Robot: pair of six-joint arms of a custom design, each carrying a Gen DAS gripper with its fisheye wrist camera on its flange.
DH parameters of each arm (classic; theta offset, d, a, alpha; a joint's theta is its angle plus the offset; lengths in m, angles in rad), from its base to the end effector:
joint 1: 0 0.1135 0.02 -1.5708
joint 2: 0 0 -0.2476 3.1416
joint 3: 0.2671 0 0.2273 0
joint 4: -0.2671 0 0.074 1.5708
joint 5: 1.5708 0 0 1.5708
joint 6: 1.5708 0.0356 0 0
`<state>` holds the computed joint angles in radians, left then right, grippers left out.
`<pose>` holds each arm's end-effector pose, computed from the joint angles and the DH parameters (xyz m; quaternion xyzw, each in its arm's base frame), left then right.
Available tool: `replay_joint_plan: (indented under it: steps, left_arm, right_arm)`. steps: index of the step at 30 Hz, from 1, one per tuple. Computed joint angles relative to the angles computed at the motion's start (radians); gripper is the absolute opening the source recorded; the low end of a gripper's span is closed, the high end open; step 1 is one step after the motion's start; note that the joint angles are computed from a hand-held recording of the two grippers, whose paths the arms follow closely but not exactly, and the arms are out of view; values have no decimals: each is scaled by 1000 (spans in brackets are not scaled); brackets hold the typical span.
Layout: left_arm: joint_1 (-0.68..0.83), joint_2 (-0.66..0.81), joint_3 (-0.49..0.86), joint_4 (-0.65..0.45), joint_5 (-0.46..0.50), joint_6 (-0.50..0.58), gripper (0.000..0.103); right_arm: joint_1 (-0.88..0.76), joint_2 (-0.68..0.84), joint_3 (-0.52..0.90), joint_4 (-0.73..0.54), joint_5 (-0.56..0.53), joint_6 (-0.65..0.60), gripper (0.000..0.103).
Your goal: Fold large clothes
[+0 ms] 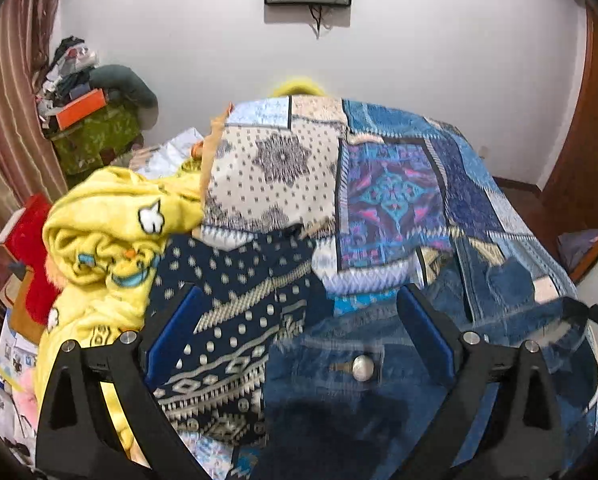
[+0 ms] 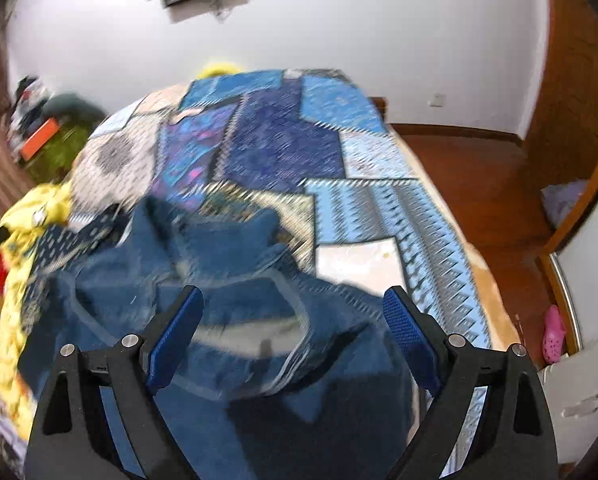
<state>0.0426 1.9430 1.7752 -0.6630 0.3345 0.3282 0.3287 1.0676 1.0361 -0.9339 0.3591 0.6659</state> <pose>0.4089 0.0057 0.2872 0.1904 0.9014 -0.0868 0.3791 0.1770 0.0471 0.2952 0.2101 0.9169 -0.0099 0.3391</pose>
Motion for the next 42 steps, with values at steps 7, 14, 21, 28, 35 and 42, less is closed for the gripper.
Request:
replay_joint_plan:
  steps: [7,14,21,28,35,42]
  left_arm:
    - [22,-117,-278,47,-35,185,98]
    - [46,-189,-510,148,-70,301,98]
    - [58,-119,-579,247,-141,323,99]
    - [100,-110,-600,263,-82,287,102]
    - [143,-171,-651,275,-76,322,102]
    - [242,-202,-659,231,-23,327,102]
  right_arm:
    - [282,25,-39,-147,103,67,90]
    - [198,29,-162,-157,76,-11,90]
    - [-120,199,-100,7,-32,-256,90]
    - [-307,267,-9,72,-68,-192,90]
    - [-257,157,-38,17,-55,-92,90]
    - [181,157,28,-67,19,62,90]
